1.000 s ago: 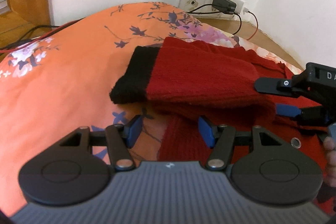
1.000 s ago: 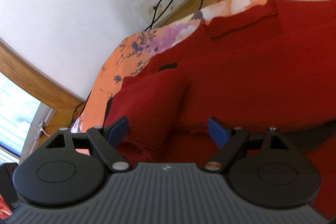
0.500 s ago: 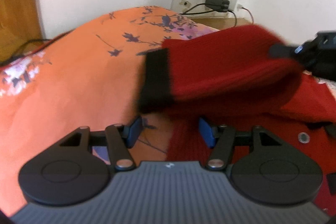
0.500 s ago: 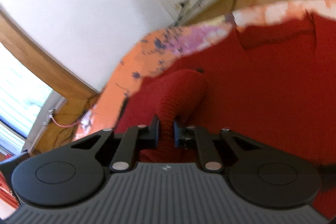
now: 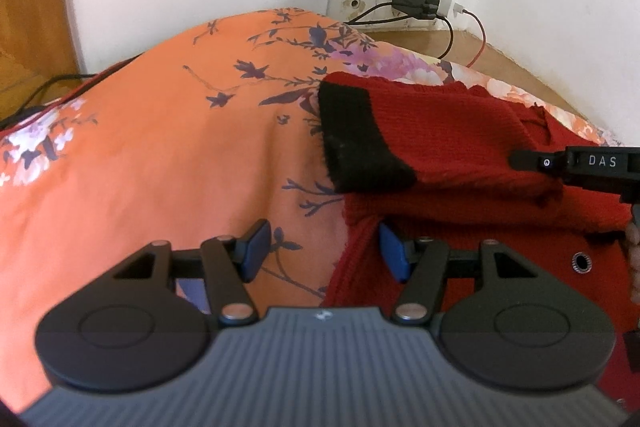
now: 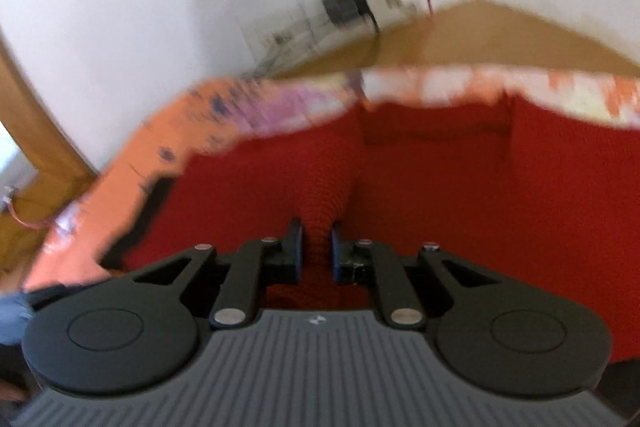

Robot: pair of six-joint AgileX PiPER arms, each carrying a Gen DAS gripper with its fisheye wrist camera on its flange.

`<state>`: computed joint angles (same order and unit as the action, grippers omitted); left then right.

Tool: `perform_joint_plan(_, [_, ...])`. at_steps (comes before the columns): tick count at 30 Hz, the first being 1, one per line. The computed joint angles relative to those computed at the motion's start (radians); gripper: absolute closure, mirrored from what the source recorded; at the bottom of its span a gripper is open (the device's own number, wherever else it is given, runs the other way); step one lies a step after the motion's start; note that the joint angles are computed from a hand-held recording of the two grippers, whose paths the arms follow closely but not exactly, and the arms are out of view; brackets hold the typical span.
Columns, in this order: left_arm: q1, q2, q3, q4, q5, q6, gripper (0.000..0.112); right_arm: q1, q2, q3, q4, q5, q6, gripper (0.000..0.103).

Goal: Fold small clothes

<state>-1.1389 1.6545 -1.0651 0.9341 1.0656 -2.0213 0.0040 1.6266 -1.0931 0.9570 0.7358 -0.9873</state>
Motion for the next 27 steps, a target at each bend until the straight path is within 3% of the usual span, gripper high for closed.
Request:
perform_joint_plan(2, [-0.004, -0.014, 0.004, -0.005, 0.001, 0.0, 0.051, -0.017, 0.004, 0.031, 0.075, -0.01, -0.075, 0.086])
perform_joint_plan(4, [-0.017, -0.025, 0.001, -0.009, 0.019, 0.014, 0.051, -0.016, -0.01, 0.031, 0.05, -0.005, -0.04, 0.078])
perform_joint_plan(6, [-0.029, -0.034, -0.004, -0.015, 0.039, 0.034, 0.051, -0.005, -0.029, 0.033, 0.025, -0.013, -0.02, 0.059])
perform_joint_plan(11, [-0.038, -0.093, 0.031, -0.022, 0.015, 0.03, 0.051, 0.014, -0.129, 0.082, 0.008, -0.042, -0.037, 0.045])
perform_joint_plan(17, [-0.038, -0.142, 0.059, -0.036, -0.007, 0.066, 0.051, 0.063, -0.274, 0.186, 0.032, -0.068, -0.163, 0.039])
perform_joint_plan(23, [-0.043, -0.181, 0.093, -0.053, -0.008, 0.103, 0.051, 0.258, -0.38, 0.307, -0.062, -0.243, -0.151, 0.038])
perform_joint_plan(27, [-0.046, -0.211, 0.123, -0.056, -0.009, 0.097, 0.051, 0.366, -0.39, 0.33, -0.136, -0.314, -0.071, 0.038])
